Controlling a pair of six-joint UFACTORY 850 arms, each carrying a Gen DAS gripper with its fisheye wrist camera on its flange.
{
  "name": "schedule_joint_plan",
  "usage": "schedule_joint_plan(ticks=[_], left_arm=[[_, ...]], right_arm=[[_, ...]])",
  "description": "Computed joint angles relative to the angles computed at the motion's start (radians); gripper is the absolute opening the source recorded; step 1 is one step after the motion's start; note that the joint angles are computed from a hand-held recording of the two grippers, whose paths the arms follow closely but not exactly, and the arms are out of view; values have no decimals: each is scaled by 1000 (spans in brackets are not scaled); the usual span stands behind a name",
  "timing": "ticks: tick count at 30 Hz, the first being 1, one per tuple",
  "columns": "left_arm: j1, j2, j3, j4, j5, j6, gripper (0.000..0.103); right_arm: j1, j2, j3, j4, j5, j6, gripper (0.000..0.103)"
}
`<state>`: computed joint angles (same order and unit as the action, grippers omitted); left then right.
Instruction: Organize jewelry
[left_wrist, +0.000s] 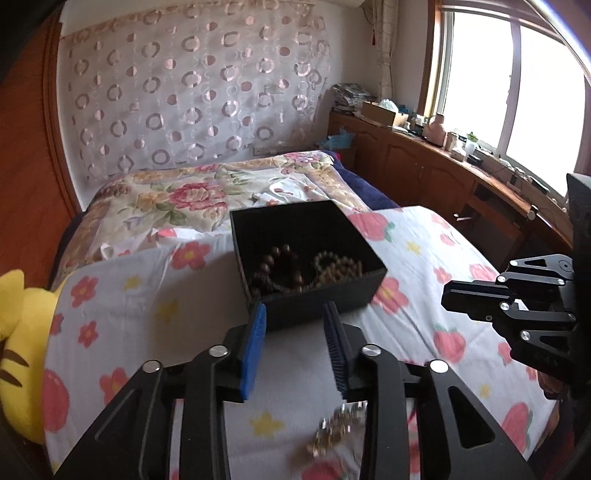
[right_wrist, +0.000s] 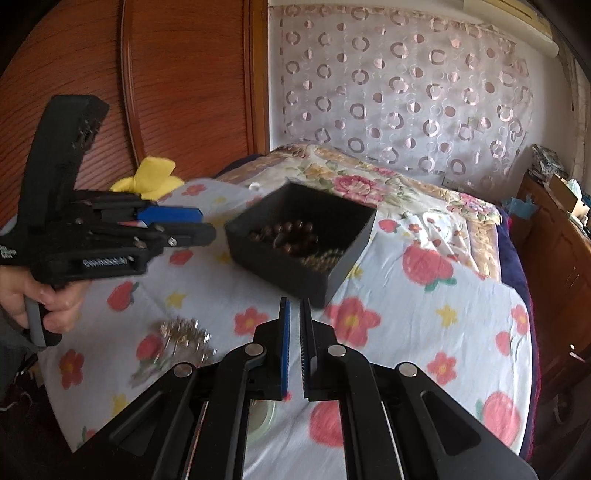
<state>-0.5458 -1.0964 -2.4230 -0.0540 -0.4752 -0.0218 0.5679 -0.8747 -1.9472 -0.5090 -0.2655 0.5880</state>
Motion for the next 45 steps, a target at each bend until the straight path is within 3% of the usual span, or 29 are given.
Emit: schedule_joint_plan(ticks=[2, 5, 9, 11, 13, 15, 21, 24, 35, 40, 45], left_arm=[[3, 73, 138, -45, 70, 38, 42], [5, 168, 322, -72, 179, 63, 62], [4, 243, 473, 47, 261, -50, 79], [5, 271, 528, 115, 287, -119, 83], [7, 295, 573, 114, 304, -123, 85], [8, 316, 608, 155, 315, -165, 86], [13, 377, 712, 4, 363, -40, 87], [11, 396, 746, 0, 378, -44, 88], [12, 415, 788, -130, 374, 76, 88], [6, 412, 786, -121, 361, 75, 88], [-1, 392, 757, 1, 318, -48, 88]], right_arm=[[9, 14, 35, -45, 0, 39, 6], [18, 38, 95, -80, 21, 82, 8], [32, 58, 158, -107, 53, 128, 40], [37, 65, 182, -118, 59, 140, 45], [46, 66, 192, -162, 53, 187, 64], [53, 64, 196, -163, 47, 190, 75], [65, 39, 167, -29, 8, 52, 77], [66, 19, 139, 22, -22, 12, 77], [59, -48, 34, 152, -102, -114, 77], [58, -43, 45, 153, -87, -123, 74], [61, -9, 104, 86, -38, -46, 74]])
